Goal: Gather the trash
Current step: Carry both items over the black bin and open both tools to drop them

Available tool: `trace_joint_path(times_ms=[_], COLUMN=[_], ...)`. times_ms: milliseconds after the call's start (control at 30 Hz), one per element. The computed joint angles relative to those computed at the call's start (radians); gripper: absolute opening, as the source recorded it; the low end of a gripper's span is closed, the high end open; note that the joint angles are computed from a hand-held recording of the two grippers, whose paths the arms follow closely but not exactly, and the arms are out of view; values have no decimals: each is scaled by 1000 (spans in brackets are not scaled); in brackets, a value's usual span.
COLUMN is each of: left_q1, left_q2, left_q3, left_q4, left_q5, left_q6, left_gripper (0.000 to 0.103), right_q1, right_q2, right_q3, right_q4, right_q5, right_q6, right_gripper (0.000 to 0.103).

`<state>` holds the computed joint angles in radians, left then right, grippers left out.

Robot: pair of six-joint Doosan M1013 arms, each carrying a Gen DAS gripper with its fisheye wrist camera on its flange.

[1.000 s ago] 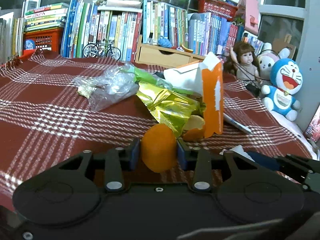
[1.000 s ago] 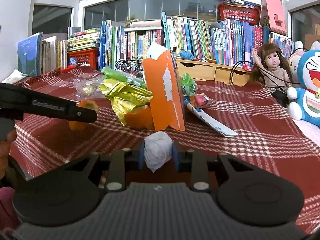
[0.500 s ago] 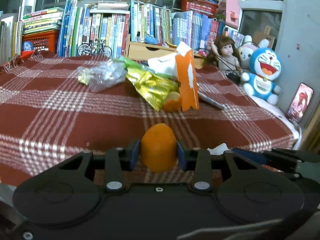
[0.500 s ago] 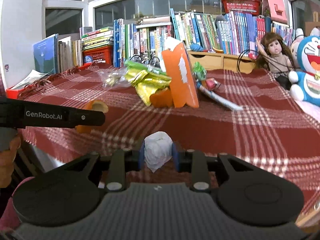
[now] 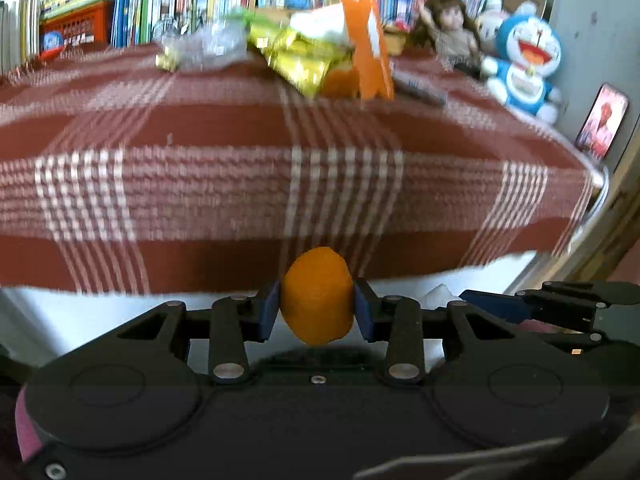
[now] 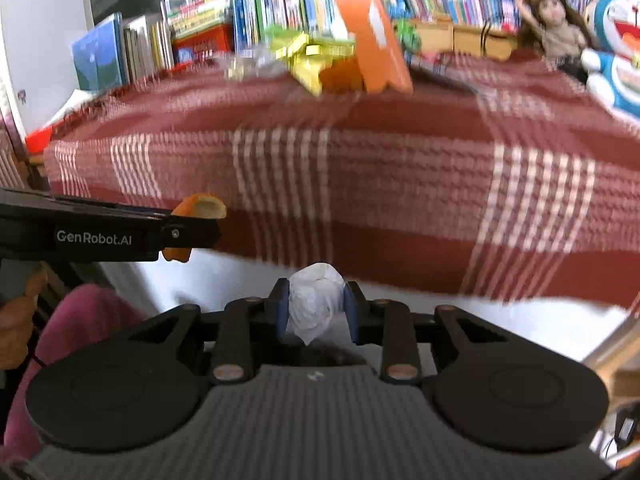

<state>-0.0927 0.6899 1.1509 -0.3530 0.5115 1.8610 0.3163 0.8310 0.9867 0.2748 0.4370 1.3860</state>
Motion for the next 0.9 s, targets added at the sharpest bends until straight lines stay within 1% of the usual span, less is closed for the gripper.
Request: trace_joint_path(times_ms=[133, 233, 367, 600, 733, 833, 867, 900], left_q1=[-6, -10, -13, -9, -12, -12, -12, -12], left_q2=[20, 38, 57, 94, 114, 126, 128, 128], left_q3=[-1, -6, -9, -42, -64, -79, -83, -82], left_q4=[83, 138, 180, 210, 227, 223, 217, 217], left_q5=[53, 90, 134, 248, 288, 308, 312, 311], left_q6=[-94, -157, -195, -242, -261, -257, -253, -253], left_gripper=[37, 37, 37, 37, 38, 40, 41, 42], right_q1=[1, -3, -2, -3, -2, -2, -2, -2], right_q2=[24, 45, 61, 84, 96, 104, 105, 106], right_q3=[-10, -25, -33, -57, -71, -83, -84, -86], right_q4=[-11, 8, 3, 29, 30, 34, 38, 38], right_q5=[68, 125, 164, 240, 273, 292, 295, 295], right_q6=[17, 32, 34, 21, 14, 17, 15, 17], right_gripper=[34, 34, 34, 35, 36, 39, 50, 55])
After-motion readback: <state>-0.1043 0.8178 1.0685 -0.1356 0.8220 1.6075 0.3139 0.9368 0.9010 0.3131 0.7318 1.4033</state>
